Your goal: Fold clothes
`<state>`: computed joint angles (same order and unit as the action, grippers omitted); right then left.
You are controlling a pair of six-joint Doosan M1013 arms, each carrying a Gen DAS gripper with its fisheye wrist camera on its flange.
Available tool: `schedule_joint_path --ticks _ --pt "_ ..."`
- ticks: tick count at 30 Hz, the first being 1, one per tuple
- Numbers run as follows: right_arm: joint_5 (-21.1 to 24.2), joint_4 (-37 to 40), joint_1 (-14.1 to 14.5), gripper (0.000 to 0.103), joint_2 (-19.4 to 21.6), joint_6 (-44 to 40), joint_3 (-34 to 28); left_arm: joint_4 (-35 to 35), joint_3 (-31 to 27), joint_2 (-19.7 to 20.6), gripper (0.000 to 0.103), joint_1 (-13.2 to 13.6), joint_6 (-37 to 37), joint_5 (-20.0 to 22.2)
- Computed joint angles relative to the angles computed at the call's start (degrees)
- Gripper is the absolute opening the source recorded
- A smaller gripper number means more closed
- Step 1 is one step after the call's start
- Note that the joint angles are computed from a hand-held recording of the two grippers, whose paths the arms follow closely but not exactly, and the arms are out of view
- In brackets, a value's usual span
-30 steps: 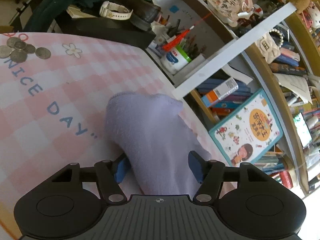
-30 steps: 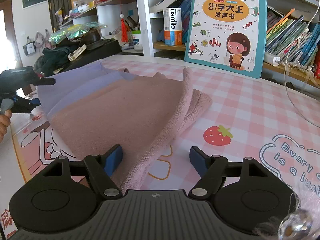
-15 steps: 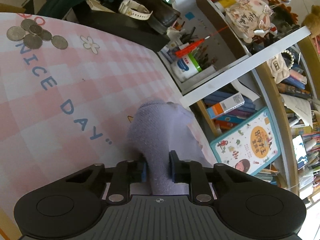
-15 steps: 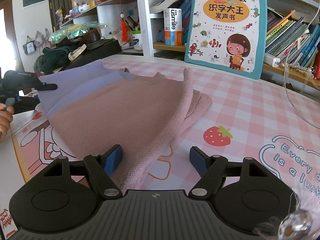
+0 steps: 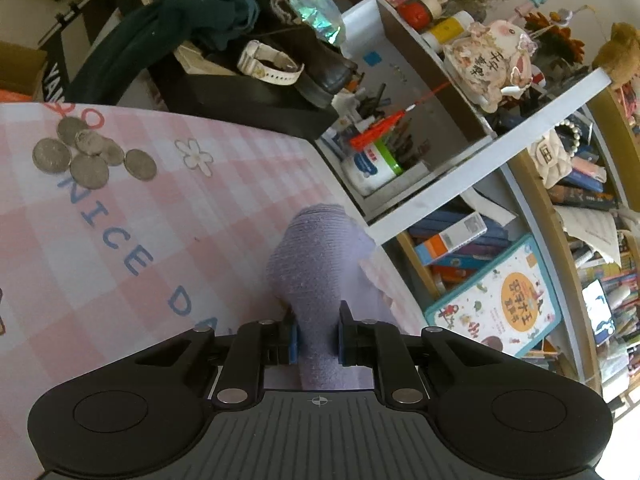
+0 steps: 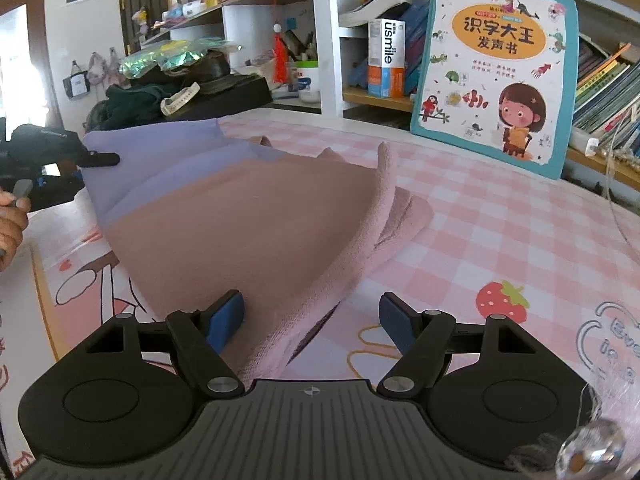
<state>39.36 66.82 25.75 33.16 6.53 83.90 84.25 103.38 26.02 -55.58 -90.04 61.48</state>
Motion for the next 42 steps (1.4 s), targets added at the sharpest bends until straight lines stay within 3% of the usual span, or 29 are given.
schedule_joint_path --ticks 6,15,18,21,24,27,35,38,40,42 --pt "0.7 -0.3 -0.2 0.072 0.1 1.0 -0.3 3.3 -1.5 0.1 0.014 -0.9 5.8 2.0" --pt "0.8 -0.3 -0.2 0.072 0.0 0.9 -0.2 9.5 -9.7 2.7 0.014 -2.1 26.8 2.7" --pt "0.8 -0.3 -0.3 0.072 0.0 0.9 -0.2 11.9 -13.5 4.8 0.014 -2.5 35.6 0.0" --pt "0.8 -0.4 -0.3 0.072 0.0 0.9 -0.2 10.6 -17.7 6.8 0.014 -2.3 48.9 -7.9" --pt "0.8 -0.3 -0.3 0.072 0.0 0.8 -0.2 -1.5 -22.7 9.1 0.015 -1.5 68.4 -17.1" --pt "0.9 -0.3 -0.3 0.072 0.1 0.9 -0.2 -9.3 -25.6 11.0 0.015 -1.4 79.1 -16.6" --pt "2.0 0.4 -0.8 0.073 0.0 0.6 0.1 -8.4 -23.8 9.7 0.018 -1.1 74.8 -18.8" --pt "4.1 0.3 -2.0 0.074 -0.5 3.5 0.8 -7.2 -23.1 9.4 0.032 -1.2 74.9 -19.7" --pt "6.2 1.7 -3.3 0.073 -1.0 4.7 1.6 -7.0 -22.5 9.0 0.064 -1.2 76.2 -22.3" --pt "7.2 3.1 -4.3 0.073 -1.6 5.6 2.4 -5.8 -21.7 8.6 0.072 -1.4 76.2 -24.6"
